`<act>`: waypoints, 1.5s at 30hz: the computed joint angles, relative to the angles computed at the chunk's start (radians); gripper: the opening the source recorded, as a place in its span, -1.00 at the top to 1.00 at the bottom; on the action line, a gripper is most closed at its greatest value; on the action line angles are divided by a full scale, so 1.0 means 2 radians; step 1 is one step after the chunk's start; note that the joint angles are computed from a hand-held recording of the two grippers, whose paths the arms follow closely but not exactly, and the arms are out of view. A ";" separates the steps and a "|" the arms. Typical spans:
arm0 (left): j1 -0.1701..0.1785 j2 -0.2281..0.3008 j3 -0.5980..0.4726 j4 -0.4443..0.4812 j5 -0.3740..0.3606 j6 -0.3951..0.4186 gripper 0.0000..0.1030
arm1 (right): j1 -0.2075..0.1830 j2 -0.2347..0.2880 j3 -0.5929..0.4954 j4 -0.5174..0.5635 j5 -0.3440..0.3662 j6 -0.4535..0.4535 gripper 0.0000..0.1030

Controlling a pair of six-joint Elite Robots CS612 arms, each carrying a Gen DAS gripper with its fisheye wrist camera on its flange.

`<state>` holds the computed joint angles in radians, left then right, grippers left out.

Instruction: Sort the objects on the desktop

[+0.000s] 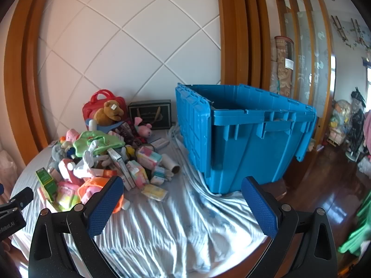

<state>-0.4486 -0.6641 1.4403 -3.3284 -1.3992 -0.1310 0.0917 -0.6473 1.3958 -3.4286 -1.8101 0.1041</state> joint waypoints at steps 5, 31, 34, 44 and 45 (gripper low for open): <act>0.000 0.000 0.000 0.001 0.004 -0.002 -1.00 | 0.000 0.001 -0.002 0.000 -0.002 -0.003 -1.00; -0.005 0.001 -0.004 0.014 0.036 -0.021 -1.00 | -0.003 0.002 -0.002 0.008 0.002 0.000 -1.00; -0.005 0.003 -0.008 0.018 0.039 -0.023 -1.00 | -0.004 0.003 -0.004 0.012 0.004 0.001 -1.00; 0.017 0.018 -0.024 0.033 0.052 -0.042 -1.00 | -0.007 0.016 -0.018 0.037 0.013 0.004 -1.00; 0.021 0.020 -0.026 0.038 0.059 -0.040 -1.00 | -0.008 0.019 -0.024 0.042 0.015 0.006 -1.00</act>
<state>-0.4073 -0.6236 1.3875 -3.2531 -1.2813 -0.2117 0.0763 -0.6086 1.3484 -3.3450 -1.7810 0.1155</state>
